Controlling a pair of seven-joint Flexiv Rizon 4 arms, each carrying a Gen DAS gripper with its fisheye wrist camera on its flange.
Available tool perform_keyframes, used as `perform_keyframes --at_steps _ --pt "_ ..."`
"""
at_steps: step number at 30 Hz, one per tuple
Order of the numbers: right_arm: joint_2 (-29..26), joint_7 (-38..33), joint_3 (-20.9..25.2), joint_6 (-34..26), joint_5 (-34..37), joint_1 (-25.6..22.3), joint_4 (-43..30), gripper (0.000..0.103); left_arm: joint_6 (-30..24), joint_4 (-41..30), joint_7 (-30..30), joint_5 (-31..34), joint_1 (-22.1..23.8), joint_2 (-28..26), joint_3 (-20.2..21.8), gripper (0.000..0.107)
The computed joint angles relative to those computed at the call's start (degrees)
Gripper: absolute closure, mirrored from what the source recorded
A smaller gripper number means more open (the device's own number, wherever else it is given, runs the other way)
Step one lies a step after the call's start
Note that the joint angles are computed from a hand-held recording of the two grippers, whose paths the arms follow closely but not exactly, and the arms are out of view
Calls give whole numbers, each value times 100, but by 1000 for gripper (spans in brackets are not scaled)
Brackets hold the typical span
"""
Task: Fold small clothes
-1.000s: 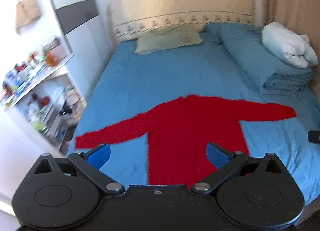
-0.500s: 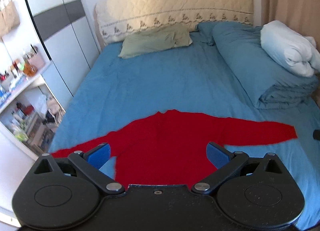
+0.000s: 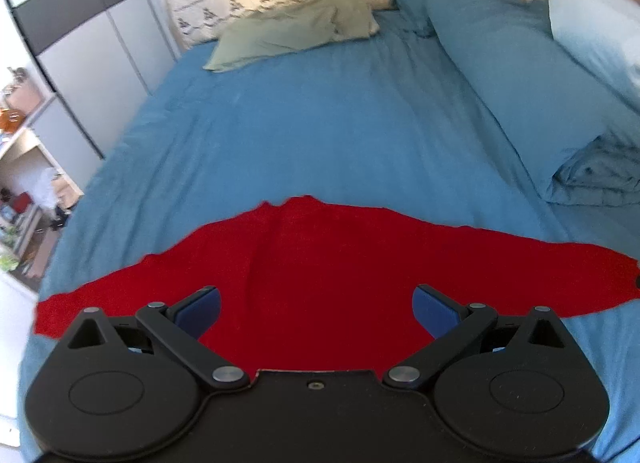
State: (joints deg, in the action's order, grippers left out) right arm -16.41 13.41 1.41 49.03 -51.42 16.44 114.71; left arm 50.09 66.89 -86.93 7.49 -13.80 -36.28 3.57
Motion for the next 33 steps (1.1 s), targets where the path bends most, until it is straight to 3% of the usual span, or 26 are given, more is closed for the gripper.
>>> perform_keyframes --at_steps 7,10,14,17,20,23,25,30,33 --pt "-883 1273 -624 1226 -705 -266 284 16 114 -1361 34 -285 -56 -1567 -107 4" --pt "-1089 1806 -839 1576 -931 -266 410 24 49 -1744 -89 -434 -90 -1997 -80 4" --pt "-1209 2954 -1305 2090 -2019 -219 513 32 -199 -2299 -300 -432 -140 -2461 97 4" --pt "-1226 3370 -1276 2064 -2596 -338 431 48 -370 -2569 -387 -386 -92 -2682 155 4" --pt "-1319 3409 -1103 1985 -2652 -524 300 61 -615 -3053 -406 -361 -15 -3015 199 4" --pt "-1336 3605 -1012 1893 -2811 -615 273 67 -914 -3508 -529 -326 84 -3296 261 4" --pt "-1360 3500 -921 1757 -2729 -642 224 79 -1168 -3801 -583 -349 173 -3478 238 4" --pt "-1220 3065 -801 1217 -2515 -465 46 81 -1982 -4627 -444 -531 390 -3965 77 4" --pt "-1197 2892 -763 1027 -2599 -341 -264 81 -2057 -4721 -291 -693 505 -4077 -101 4"
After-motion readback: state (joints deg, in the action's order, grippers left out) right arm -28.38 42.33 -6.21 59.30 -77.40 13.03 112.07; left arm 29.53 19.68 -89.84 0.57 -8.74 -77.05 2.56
